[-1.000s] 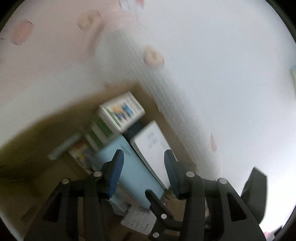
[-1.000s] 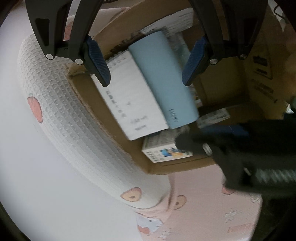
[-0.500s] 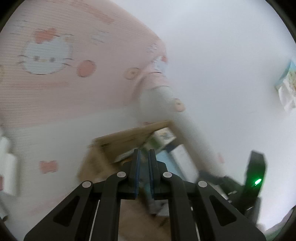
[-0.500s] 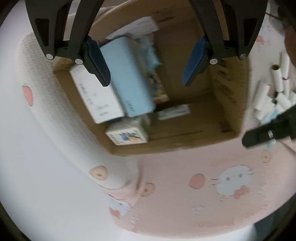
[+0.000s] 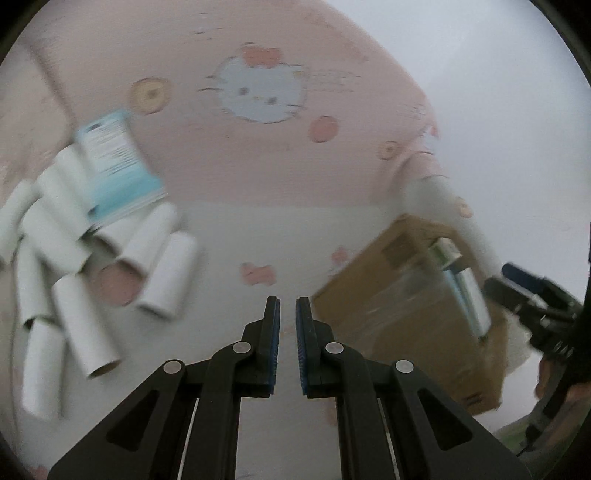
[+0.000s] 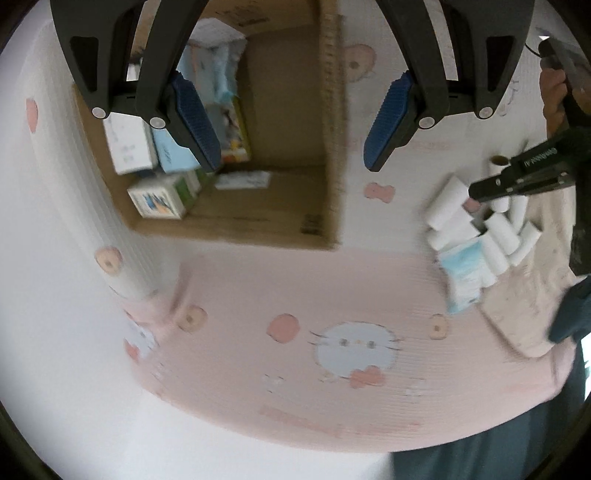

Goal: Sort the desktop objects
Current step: 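Move the right gripper back over the white cardboard tubes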

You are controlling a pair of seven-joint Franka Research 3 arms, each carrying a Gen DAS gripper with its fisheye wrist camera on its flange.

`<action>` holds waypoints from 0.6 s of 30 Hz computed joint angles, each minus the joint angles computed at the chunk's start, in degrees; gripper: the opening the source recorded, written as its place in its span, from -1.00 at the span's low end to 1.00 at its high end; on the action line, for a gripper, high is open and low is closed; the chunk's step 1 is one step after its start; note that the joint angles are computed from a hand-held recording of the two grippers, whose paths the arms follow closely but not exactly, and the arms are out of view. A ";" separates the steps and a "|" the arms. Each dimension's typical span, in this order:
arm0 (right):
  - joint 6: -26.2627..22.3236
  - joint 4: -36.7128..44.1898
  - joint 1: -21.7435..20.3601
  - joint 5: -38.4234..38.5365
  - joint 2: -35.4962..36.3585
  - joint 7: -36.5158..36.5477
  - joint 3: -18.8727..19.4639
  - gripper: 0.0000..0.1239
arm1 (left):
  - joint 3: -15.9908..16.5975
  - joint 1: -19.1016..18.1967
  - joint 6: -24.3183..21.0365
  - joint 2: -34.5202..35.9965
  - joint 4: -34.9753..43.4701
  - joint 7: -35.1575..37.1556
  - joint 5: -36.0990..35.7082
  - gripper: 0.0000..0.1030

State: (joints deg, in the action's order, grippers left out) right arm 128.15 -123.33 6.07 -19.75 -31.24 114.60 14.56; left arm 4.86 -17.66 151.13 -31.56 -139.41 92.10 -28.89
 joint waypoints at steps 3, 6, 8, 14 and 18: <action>3.64 -0.73 2.25 1.21 0.48 -2.46 -0.13 0.27 | -1.04 3.04 0.29 -2.69 -3.79 0.24 4.07 -0.82; 8.34 -1.97 4.39 1.29 1.20 -6.57 0.52 0.27 | -0.49 3.54 0.78 -5.19 -6.63 -0.14 6.63 -0.81; 10.39 -2.07 5.20 0.33 2.32 -9.06 1.67 0.27 | 1.54 2.33 0.51 -6.99 -7.99 0.48 5.61 -0.82; 17.27 -2.73 9.41 -1.63 6.31 -17.55 3.66 0.27 | -2.03 8.33 1.91 -12.27 -12.31 -3.04 13.77 -0.82; 21.22 -3.90 11.53 -3.23 8.52 -22.61 4.52 0.27 | -2.81 10.23 1.59 -15.36 -14.92 -5.78 19.77 -0.82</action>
State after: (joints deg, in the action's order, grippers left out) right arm 149.38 -127.23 17.61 -22.99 -22.72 91.99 19.08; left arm 2.05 -7.43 152.72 -46.92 -154.32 86.32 -9.12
